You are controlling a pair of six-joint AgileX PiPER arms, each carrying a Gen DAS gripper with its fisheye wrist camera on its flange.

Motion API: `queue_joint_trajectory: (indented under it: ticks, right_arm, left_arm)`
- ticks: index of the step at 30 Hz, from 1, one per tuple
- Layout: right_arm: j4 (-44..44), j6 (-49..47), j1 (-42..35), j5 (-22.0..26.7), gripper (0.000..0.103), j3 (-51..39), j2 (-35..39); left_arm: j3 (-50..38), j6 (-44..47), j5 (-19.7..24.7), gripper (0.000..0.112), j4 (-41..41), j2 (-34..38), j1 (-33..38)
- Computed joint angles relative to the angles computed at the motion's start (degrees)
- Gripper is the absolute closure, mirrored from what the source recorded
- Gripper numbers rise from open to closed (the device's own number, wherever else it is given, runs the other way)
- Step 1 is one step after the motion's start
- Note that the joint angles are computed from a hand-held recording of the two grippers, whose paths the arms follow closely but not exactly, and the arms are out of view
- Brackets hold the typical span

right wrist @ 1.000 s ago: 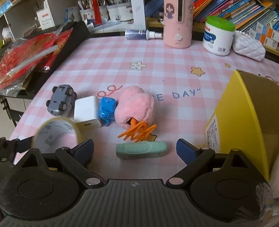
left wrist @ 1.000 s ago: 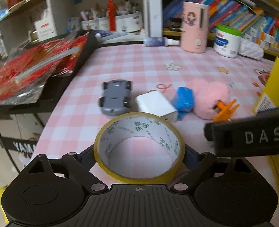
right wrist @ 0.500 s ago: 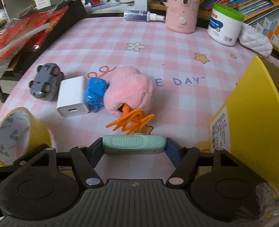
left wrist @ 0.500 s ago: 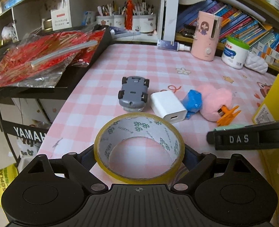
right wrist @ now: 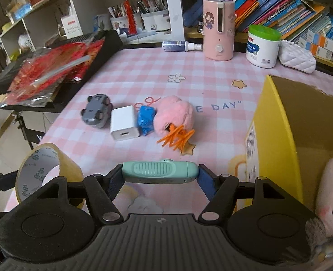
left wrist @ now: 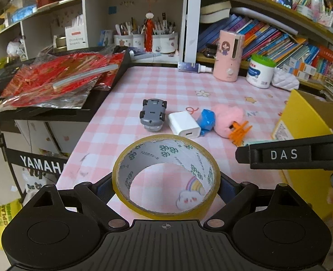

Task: Organize objects
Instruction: 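Lift the tape roll and eraser and carry them toward the yellow box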

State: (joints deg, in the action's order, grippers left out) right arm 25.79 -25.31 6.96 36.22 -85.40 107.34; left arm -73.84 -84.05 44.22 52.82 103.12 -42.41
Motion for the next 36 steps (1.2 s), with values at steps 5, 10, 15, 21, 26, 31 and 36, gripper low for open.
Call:
queue_joint_trajectory:
  ticks: [5,10,15,21,26,31,36]
  right_arm:
    - [3.76,-4.71,0.10,-2.84,0.036,8.55,-7.17]
    - [5.02,-7.01,0.70,-6.17,0.036,17.64,-14.40]
    - [2.91,-4.51,1.42,-8.26,0.036,25.19,-21.03]
    - [-0.40,-0.47,2.30,-9.18,0.036,34.00,-30.33]
    - [-2.78,3.15,2.28,-8.36,0.036,39.91,-38.06]
    - [-4.66,6.16,1.27,-6.61,0.036,44.78,-45.07]
    - [-5.78,8.31,-1.49,-3.44,0.036,48.70,-51.17]
  left_arm:
    - [4.01,-4.02,1.85,0.021,1.72,-3.87,-3.84]
    - [8.13,-7.24,3.46,0.021,3.02,-7.44,-8.11]
    - [12.59,-11.29,5.89,0.021,4.05,-11.04,-13.18]
    - [16.44,-15.73,10.56,0.021,3.47,-14.62,-20.45]
    - [18.03,-18.30,14.53,0.021,3.35,-16.64,-26.73]
    - [18.25,-19.63,17.27,0.021,2.71,-17.12,-31.46]
    - [17.97,-19.94,18.27,0.021,2.23,-16.77,-35.40]
